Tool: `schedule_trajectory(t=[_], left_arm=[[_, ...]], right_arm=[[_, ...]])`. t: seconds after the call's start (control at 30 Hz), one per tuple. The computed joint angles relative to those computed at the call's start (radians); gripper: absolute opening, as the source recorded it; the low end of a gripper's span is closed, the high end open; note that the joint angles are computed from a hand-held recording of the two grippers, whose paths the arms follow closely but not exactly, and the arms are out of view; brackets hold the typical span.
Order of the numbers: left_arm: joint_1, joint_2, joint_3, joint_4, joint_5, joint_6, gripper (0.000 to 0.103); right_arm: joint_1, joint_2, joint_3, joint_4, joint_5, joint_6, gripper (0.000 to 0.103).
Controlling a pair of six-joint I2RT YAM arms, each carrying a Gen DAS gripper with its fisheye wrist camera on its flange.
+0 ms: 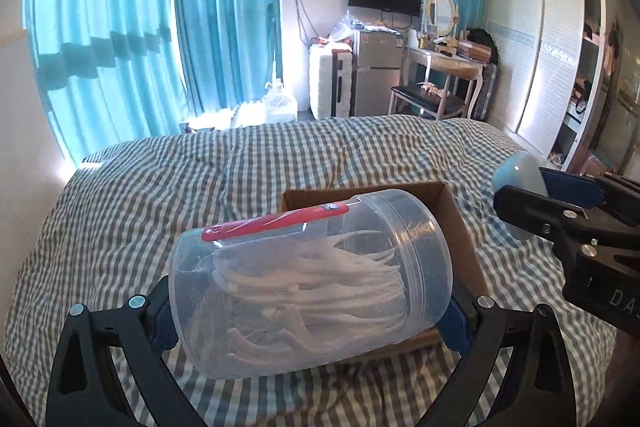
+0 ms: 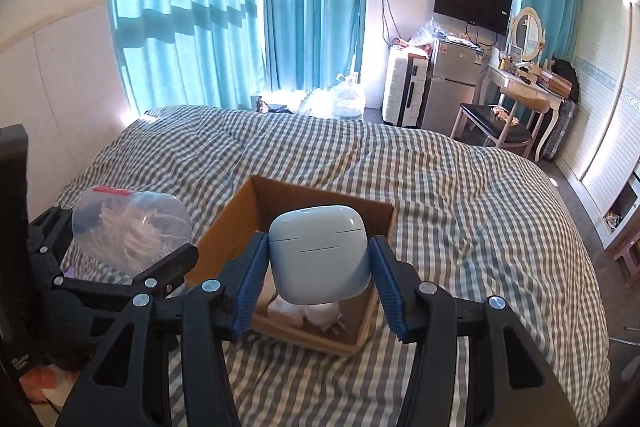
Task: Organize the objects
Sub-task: 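Carry the floss container and earbud case over the cardboard box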
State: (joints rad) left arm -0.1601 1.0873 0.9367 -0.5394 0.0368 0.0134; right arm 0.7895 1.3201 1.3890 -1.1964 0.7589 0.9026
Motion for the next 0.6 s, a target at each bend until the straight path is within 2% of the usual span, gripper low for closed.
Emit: schedule_trajectory(t=[0.1,0.27,0.43,0.6], left_arm=[[-0.015,0.095,0.015,0.088,0.005,0.025,0.100],[-0.022,0.264,0.046,0.199,0.021,0.045,0.100],[-0.023,0.379,0.049,0.275,0.018,0.058,0.100],[-0.024,0.458,0.052,0.323,0.021,0.066,0.100]], right_arm=[[-0.138,0.001,-0.045,0.145,-0.088,-0.142,0.052],[-0.317,0.036,-0.108,0.316,-0.222,-0.282,0.052],[-0.445,0.081,-0.186,0.453,-0.339,-0.346,0.052],[-0.500,0.127,-0.239,0.528,-0.392,-0.369,0.052]])
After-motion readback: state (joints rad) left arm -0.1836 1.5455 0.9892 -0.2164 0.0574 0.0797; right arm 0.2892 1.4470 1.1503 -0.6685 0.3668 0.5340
